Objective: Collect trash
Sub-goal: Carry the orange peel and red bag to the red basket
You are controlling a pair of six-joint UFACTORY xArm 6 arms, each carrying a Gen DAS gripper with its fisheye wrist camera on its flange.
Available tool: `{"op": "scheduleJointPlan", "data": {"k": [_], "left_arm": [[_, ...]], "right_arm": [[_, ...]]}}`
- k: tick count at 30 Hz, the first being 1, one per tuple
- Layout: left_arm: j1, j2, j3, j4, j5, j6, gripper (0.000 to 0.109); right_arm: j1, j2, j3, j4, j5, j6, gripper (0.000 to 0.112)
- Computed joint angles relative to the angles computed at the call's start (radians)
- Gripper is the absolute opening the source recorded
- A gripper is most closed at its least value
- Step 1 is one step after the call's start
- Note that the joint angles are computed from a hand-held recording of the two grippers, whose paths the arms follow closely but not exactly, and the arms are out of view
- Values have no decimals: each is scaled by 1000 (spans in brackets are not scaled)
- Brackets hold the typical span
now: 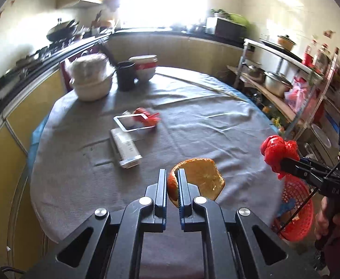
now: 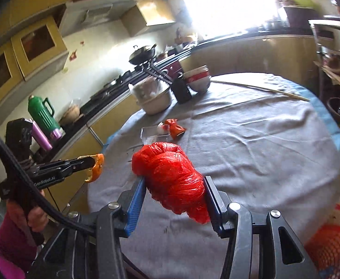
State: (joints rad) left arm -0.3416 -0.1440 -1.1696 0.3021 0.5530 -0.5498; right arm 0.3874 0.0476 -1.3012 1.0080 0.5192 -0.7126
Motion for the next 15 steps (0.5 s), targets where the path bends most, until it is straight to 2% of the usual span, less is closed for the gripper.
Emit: {"op": "scheduleJointPlan", "data": {"k": [6, 15], "left_arm": [[-63, -8, -19, 33, 17, -52, 9], [-135, 17, -60, 52, 40, -63, 9]], "right_arm": [[-39, -144, 131, 53, -46, -28, 53], [-138, -281, 254, 124, -53, -32, 53]]}}
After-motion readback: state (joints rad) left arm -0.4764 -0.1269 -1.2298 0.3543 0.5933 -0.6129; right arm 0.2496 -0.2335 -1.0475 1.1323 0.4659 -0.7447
